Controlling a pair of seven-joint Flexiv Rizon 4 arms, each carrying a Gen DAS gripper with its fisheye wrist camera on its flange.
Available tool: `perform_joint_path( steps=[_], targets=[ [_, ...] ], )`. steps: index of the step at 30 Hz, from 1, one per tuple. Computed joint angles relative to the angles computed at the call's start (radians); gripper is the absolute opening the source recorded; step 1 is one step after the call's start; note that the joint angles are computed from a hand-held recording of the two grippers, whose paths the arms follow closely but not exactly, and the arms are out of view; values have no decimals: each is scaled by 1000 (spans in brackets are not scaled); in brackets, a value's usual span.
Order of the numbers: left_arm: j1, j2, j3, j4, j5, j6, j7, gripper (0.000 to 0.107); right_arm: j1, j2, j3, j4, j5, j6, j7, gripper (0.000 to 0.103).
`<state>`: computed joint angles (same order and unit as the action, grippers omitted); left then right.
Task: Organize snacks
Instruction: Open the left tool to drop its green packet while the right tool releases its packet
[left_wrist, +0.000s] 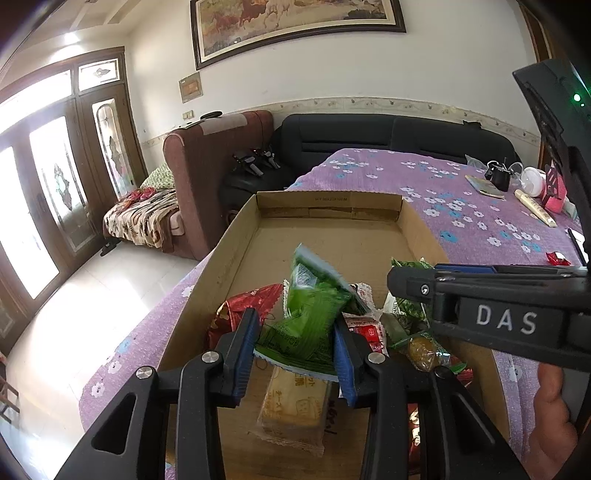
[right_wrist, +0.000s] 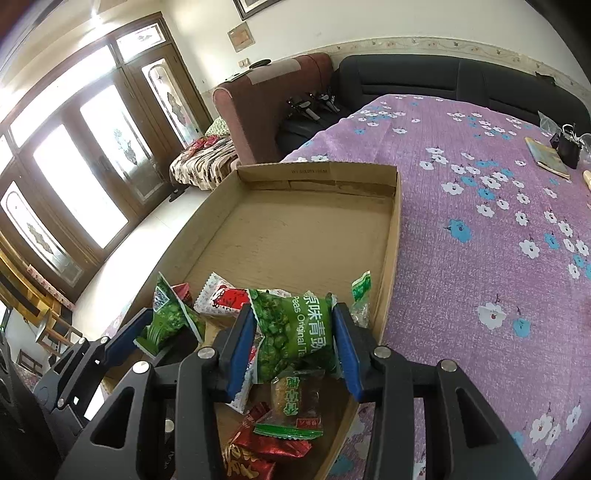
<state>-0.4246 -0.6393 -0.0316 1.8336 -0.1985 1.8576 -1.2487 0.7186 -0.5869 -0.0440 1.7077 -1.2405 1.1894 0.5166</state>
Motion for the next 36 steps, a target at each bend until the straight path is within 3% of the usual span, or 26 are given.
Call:
perform_joint_path(
  steps=[2, 5, 28, 36],
  targets=[
    [5, 1, -5, 4, 5, 12, -2, 52, 1, 5, -4, 4, -14, 5, 14, 43],
    [7, 1, -8, 9, 9, 31, -3, 56, -1, 12, -4, 7, -39, 11, 36, 46],
    [-115, -16, 108, 0, -104, 49, 33, 62, -69, 89, 65, 67, -248, -15, 224, 48],
    [-149, -12, 132, 10, -140, 50, 63, 62, -115, 161, 107, 161, -314, -46, 331, 49]
  ],
)
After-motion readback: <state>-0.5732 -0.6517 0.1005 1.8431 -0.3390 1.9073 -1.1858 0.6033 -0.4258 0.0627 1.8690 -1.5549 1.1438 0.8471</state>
